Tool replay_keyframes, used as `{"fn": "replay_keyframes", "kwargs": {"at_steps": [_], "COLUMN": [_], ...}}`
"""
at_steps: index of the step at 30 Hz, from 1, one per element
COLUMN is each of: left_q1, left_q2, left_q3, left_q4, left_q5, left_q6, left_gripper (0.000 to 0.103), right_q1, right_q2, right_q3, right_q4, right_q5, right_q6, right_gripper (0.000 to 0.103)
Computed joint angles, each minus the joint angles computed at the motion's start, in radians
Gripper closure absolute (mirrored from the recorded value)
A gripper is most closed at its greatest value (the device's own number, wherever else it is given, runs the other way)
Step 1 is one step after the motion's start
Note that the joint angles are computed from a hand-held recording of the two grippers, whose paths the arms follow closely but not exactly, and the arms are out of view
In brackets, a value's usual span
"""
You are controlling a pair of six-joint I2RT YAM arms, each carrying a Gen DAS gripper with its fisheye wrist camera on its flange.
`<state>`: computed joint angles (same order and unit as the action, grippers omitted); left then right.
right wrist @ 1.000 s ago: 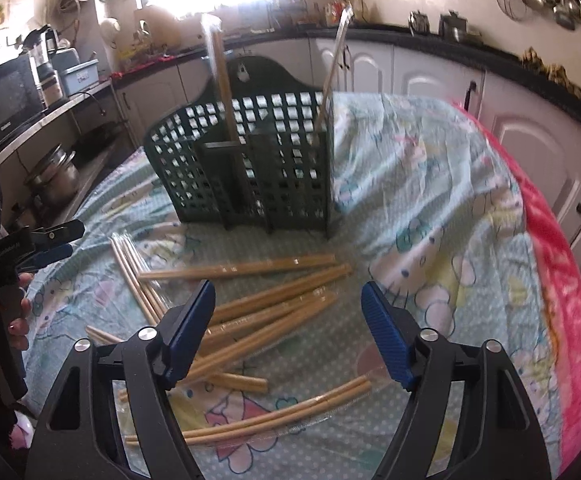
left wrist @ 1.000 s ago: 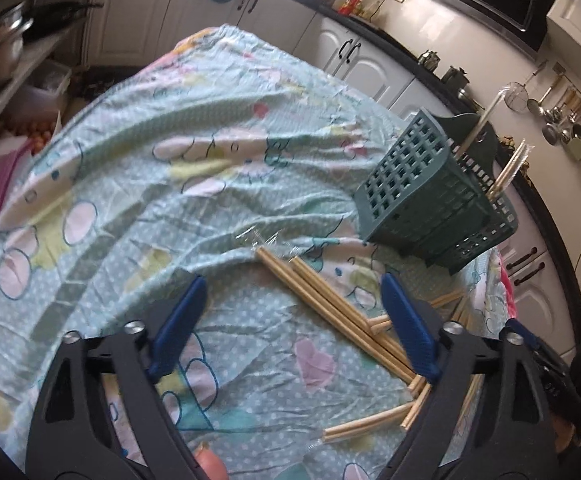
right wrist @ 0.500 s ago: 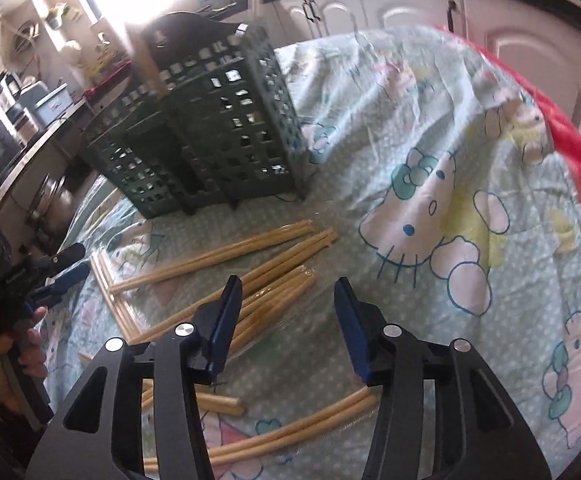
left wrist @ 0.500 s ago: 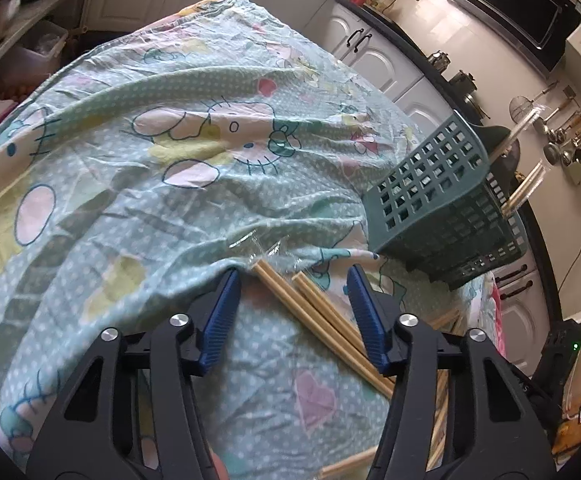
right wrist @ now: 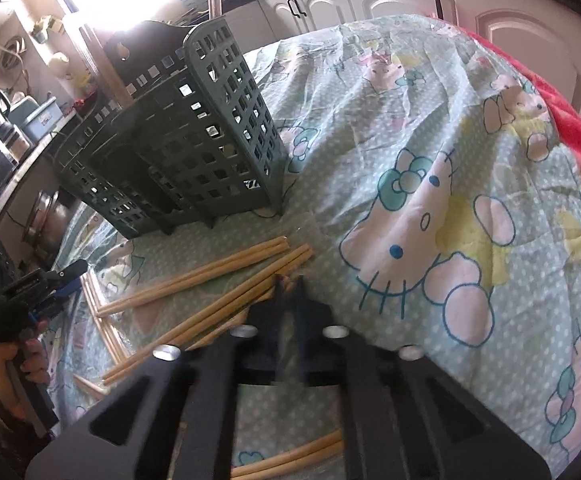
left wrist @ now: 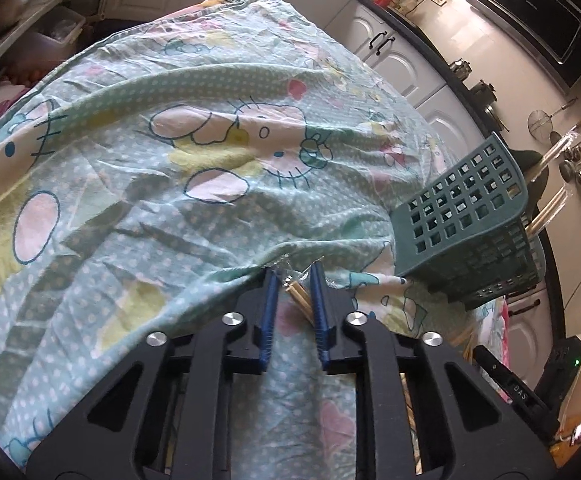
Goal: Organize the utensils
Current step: 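Close the left gripper on a chopstick while the right gripper grasps another, then raise both held chopsticks and insert them upright into the green caddy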
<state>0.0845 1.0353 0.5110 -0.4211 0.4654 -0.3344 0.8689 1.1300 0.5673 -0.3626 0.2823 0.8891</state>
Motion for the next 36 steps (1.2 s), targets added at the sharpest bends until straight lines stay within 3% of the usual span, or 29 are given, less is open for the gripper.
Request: {"fn": "replay_keyframes", "kwargs": {"at_steps": [11,23,27,36], "left_q1": [0.069,0.198,0.159,-0.079], "left_q2": [-0.016,-0.165,-0.233,-0.306], "left_q3": [0.014,0.101,0.153,0.293], "left_q4": [-0.042,-0.205,-0.255,-0.291], "left_q5": [0.056,0.151,0.160,0.105], "left_q6": [0.062,0.160,0.154,0.061], "left_gripper": [0.099,0.101,0.101,0.101], "right_q1": [0.053,0.207,0.260,0.362], "right_q2": [-0.098,-0.131,-0.104,-0.042], "right_q3": [0.018,0.171,0.235,0.368], "right_q4": [-0.076,-0.197,-0.218,-0.249], "right_q5": [0.077,0.217,0.257,0.336], "right_q6": [-0.006,-0.054,-0.077,-0.128], "right_gripper": [0.102,0.102,0.102,0.102]}}
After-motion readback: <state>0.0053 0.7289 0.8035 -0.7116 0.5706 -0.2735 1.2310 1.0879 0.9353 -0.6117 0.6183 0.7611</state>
